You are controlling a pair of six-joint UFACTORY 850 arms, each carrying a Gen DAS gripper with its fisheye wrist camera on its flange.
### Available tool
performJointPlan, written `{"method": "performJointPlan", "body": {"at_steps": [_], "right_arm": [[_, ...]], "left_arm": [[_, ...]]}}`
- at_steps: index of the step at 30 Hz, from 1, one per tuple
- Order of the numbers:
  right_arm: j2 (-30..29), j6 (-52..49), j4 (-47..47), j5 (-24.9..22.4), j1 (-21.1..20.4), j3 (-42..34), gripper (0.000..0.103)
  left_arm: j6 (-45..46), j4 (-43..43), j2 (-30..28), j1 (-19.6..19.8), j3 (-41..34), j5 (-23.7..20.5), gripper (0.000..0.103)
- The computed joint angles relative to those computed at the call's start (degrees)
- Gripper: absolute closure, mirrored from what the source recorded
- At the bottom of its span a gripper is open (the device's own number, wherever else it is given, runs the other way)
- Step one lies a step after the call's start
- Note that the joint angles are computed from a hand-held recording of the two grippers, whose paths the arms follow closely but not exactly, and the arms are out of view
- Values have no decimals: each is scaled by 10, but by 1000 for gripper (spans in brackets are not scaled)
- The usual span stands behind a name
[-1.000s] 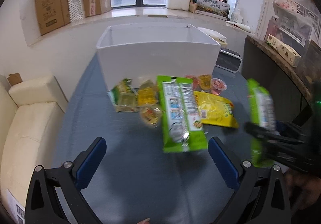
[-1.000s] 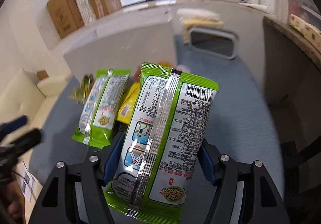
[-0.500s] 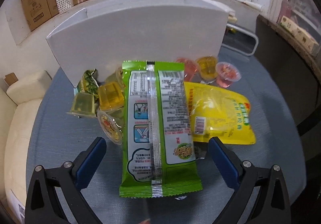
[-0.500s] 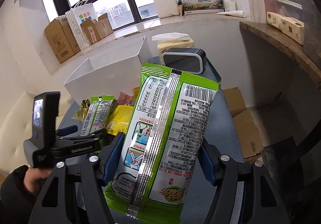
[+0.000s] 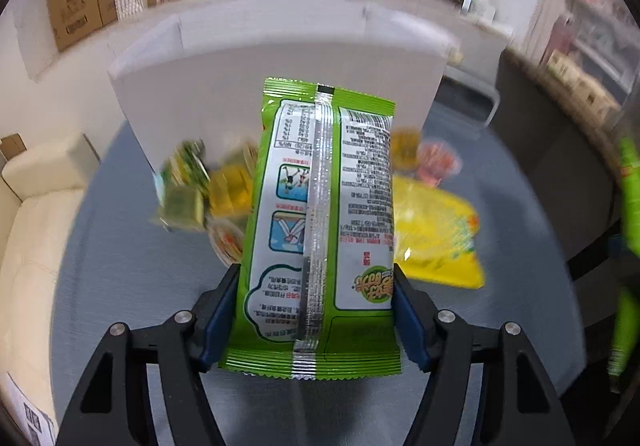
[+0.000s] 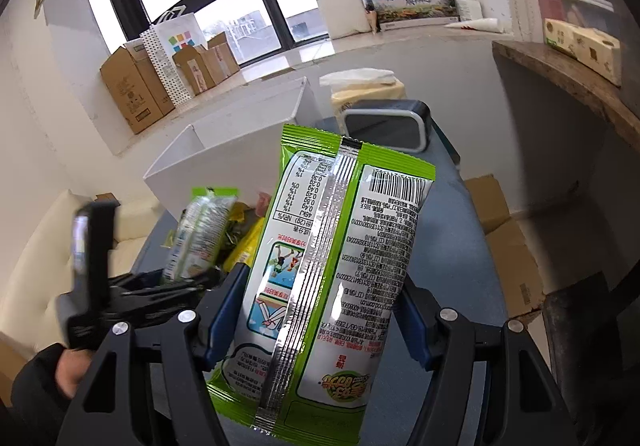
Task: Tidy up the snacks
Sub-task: 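Carry the green packets into the white box with the right gripper and release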
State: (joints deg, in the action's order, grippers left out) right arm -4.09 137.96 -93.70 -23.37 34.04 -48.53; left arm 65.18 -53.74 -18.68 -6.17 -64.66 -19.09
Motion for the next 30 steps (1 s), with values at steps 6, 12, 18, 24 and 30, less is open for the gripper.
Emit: {"method": "performJointPlan", "body": {"at_steps": [6, 12, 18, 24, 30], "right_arm": [[-32, -61, -1, 11, -8, -56, 30], [-102, -160, 12, 64, -45, -168, 30], [-239, -466, 228, 119, -97, -371, 29], [-375, -826, 542, 47, -125, -568, 27], [-416, -895, 610, 0, -133, -621, 7]], "left_arm": [[78, -92, 26, 34, -30, -31, 29], [-5, -38, -33, 52, -155, -49, 29], [-209, 154, -174, 42, -368, -69, 29], [-290, 237, -283, 30, -515, -141, 27], [-251, 206, -302, 38, -519, -136, 2]]}}
